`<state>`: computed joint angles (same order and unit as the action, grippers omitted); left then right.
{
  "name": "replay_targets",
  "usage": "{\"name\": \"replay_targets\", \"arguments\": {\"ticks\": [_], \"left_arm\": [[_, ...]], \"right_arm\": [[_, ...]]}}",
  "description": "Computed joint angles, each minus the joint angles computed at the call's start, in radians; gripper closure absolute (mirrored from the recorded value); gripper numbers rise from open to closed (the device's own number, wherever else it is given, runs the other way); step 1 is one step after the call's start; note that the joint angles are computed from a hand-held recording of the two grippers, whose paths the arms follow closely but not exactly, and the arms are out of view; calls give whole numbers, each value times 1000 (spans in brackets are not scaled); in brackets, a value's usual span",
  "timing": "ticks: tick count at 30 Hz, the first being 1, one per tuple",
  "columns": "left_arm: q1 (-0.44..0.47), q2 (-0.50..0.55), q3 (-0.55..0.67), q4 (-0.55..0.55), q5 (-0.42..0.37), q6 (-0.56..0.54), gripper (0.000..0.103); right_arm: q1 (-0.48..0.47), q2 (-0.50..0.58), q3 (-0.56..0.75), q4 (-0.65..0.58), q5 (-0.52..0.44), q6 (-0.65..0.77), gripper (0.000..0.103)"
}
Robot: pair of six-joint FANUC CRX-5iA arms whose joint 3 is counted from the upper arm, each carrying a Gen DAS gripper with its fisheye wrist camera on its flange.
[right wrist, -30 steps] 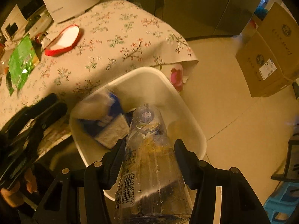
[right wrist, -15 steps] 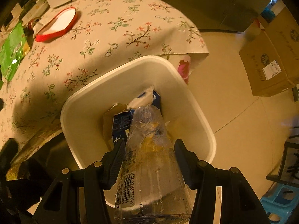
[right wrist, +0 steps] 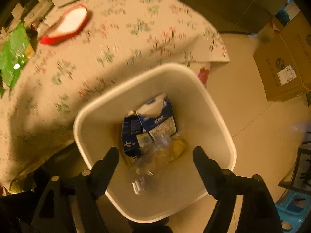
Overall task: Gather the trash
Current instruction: 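Grasp the green snack bag with the left tool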
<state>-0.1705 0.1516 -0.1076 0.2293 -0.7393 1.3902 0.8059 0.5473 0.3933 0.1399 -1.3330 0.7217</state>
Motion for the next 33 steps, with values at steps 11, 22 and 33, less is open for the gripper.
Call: {"name": "replay_targets", "arguments": {"ticks": [11,22,33], "left_arm": [[84,-44,-27,5,30,18,0],[165,-24,41,-111,14,66,0],[237,95,94,-7,49,-21,0]], "right_arm": [[52,-75,-57,144,117,-82,18],[80,19,59,201,164,-44,16],[91,178,296,186,106,67,16]]}}
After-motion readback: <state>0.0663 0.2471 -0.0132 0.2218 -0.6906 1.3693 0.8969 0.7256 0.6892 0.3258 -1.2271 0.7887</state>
